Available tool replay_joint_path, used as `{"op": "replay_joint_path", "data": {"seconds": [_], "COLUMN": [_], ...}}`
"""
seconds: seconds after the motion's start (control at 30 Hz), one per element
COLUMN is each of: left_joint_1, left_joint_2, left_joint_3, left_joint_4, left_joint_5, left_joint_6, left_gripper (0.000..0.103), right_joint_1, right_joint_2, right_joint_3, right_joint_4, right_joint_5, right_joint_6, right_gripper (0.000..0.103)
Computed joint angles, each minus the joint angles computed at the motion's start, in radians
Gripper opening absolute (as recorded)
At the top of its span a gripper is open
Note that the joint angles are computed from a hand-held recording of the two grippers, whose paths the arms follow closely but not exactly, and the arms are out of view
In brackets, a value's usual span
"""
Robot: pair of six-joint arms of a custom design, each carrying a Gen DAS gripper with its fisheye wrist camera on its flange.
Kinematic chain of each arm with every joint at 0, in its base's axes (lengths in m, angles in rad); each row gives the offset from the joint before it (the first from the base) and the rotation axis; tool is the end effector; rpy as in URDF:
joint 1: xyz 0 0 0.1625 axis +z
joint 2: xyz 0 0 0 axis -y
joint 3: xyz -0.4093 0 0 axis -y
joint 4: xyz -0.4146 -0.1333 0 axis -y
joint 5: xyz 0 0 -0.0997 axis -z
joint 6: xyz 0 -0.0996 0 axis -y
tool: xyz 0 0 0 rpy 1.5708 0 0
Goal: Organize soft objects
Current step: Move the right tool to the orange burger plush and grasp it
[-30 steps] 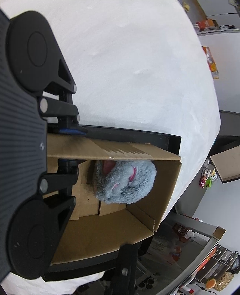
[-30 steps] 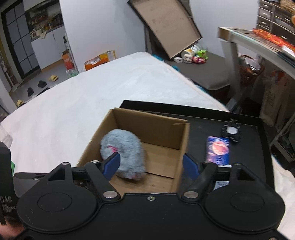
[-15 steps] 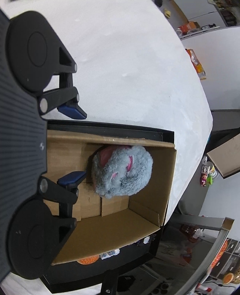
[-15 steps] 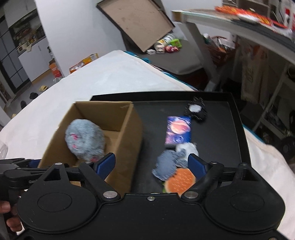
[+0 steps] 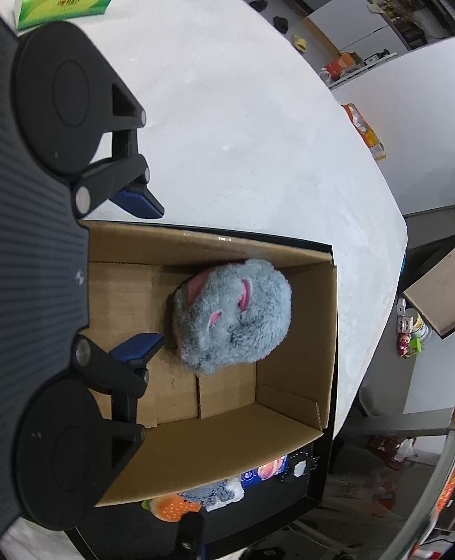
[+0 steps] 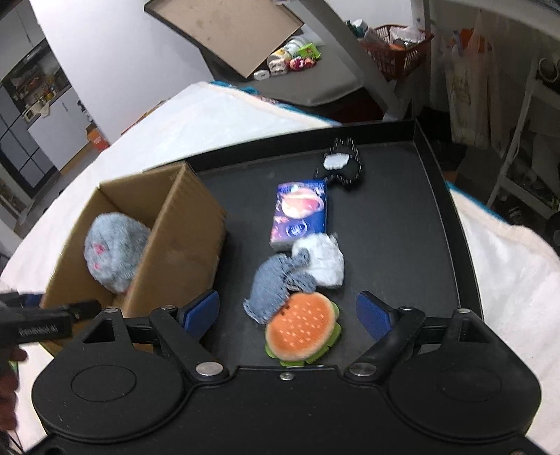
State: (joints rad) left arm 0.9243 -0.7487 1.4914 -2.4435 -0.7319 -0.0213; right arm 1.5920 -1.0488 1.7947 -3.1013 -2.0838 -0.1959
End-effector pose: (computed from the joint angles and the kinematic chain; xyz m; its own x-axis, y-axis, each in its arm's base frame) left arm -0.2638 -0.6938 0.1076 -0.6041 0.3087 -0.7347 0.5846 0.7982 -0.1453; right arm 0.0980 -0.6385 0.2450 -0.8587 0.1842 0.4782 -0.1857 0.7579 -0.6254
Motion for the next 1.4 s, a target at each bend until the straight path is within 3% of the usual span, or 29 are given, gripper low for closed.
{"op": "replay_joint_path", "data": {"seconds": [0.17,0.47,0.6,0.63,0.73,0.8,1.17,1.4], "left_joint_1": [-0.016,-0.043,-0.049,-0.050,-0.053,-0.054,-0.063,-0.058], "left_joint_2": [0.022,0.055,0.065,0.067,0.074,0.077,0.043,-0.003], "left_joint_3": [-0.022,-0.054,-0.071,-0.076,-0.085,-0.090,-0.054,-0.015], "left_joint_4": [0.038,0.137,0.187,0.198,0.224,0.240,0.254,0.250], "left_joint_5": [0.038,0.119,0.149,0.155,0.169,0.175,0.162,0.138], "left_joint_6": [-0.014,-0.067,-0.094,-0.098,-0.113,-0.125,-0.157,-0.169], "left_gripper": [0.071,0.071,0.071,0.071,0.071,0.071,0.071,0.071], "right_joint_1": [-0.043,-0.068,-0.080,-0.087,-0.084,-0.074,-0.075,-0.048], "right_joint_2": [-0.015,0.006,0.017,0.018,0.024,0.028,-0.024,-0.034], "right_joint_3": [0.024,0.034,0.039,0.044,0.047,0.046,0.060,0.061], "right_joint_4": [0.027,0.022,-0.011,-0.032,-0.064,-0.074,-0.025,-0.053], "right_joint_5": [0.059,0.082,0.088,0.101,0.088,0.054,0.059,0.045], "right_joint_6": [-0.003,-0.170,-0.207,-0.209,-0.253,-0.286,-0.201,-0.211], "right_gripper": [0.085,0.085,0.084,0.079,0.050,0.048,0.046,0.046]}}
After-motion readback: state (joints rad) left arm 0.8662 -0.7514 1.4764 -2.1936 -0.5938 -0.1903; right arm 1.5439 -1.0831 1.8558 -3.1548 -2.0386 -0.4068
